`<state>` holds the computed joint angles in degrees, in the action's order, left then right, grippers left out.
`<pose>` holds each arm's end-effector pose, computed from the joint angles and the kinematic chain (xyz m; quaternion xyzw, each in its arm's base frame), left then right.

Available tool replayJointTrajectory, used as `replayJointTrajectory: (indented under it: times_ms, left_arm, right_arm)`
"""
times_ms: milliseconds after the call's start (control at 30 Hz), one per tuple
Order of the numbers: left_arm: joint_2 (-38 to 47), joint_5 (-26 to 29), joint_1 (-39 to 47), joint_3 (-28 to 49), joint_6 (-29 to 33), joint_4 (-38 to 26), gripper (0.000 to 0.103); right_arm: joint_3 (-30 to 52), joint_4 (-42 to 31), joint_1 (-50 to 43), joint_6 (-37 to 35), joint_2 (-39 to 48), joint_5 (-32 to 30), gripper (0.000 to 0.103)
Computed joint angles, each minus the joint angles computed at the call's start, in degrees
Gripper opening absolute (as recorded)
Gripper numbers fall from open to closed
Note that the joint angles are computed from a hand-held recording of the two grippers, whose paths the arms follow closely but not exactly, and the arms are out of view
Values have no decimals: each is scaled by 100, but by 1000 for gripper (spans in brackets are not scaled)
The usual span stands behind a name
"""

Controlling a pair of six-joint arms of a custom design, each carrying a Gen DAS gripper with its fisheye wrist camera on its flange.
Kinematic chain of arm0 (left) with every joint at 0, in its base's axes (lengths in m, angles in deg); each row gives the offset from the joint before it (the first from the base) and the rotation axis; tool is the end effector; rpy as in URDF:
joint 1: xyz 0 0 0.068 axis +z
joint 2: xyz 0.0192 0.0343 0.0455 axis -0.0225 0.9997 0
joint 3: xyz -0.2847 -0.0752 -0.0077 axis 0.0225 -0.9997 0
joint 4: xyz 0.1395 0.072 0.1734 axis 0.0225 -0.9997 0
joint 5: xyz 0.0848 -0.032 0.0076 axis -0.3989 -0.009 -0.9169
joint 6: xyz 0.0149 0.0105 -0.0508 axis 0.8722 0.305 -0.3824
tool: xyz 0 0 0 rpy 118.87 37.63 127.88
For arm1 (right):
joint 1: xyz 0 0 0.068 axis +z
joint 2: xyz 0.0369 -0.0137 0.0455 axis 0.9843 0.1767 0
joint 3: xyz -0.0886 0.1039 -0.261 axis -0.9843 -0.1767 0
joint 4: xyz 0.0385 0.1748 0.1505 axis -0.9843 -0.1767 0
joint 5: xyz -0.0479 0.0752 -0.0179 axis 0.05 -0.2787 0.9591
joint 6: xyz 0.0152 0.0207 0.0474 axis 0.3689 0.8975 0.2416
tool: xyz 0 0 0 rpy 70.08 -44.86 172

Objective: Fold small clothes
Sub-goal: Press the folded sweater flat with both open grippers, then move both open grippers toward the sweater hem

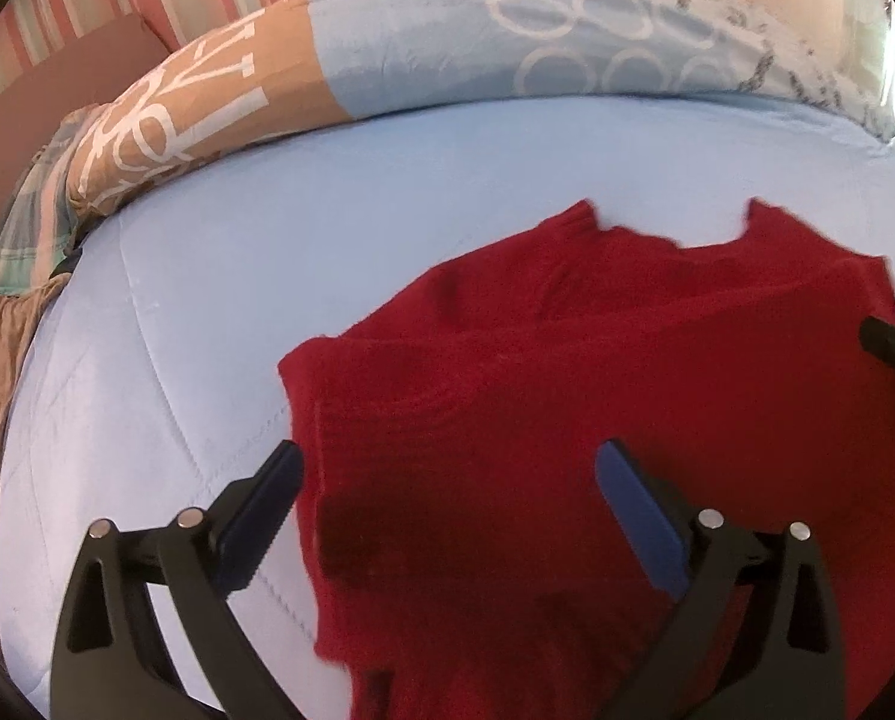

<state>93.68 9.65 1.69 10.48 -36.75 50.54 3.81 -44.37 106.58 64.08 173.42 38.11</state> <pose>0.2798 0.0189 0.1893 -0.0023 0.9552 0.0774 0.2858 0.3293 0.1614 0.1838 -0.1015 0.9341 0.0603 0.3370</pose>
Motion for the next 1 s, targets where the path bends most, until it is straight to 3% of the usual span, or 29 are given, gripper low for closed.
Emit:
replayJointTrajectory:
  times_ms: [167, 567, 1000]
  left_arm:
    - [-897, 289, -53, -196, -284, -791, 98]
    - [-2764, -43, -762, -961, -864, -2146, 98]
    - [-4658, -307, -1882, -1340, -2428, -4308, 98]
  right_arm:
    - [-745, -77, 156, 1, -1021, -37, 100]
    - [-2471, -778, 1035, 548, -2947, 621, 100]
    - [-3296, -2432, 3277, 2850, -4272, 1599, 100]
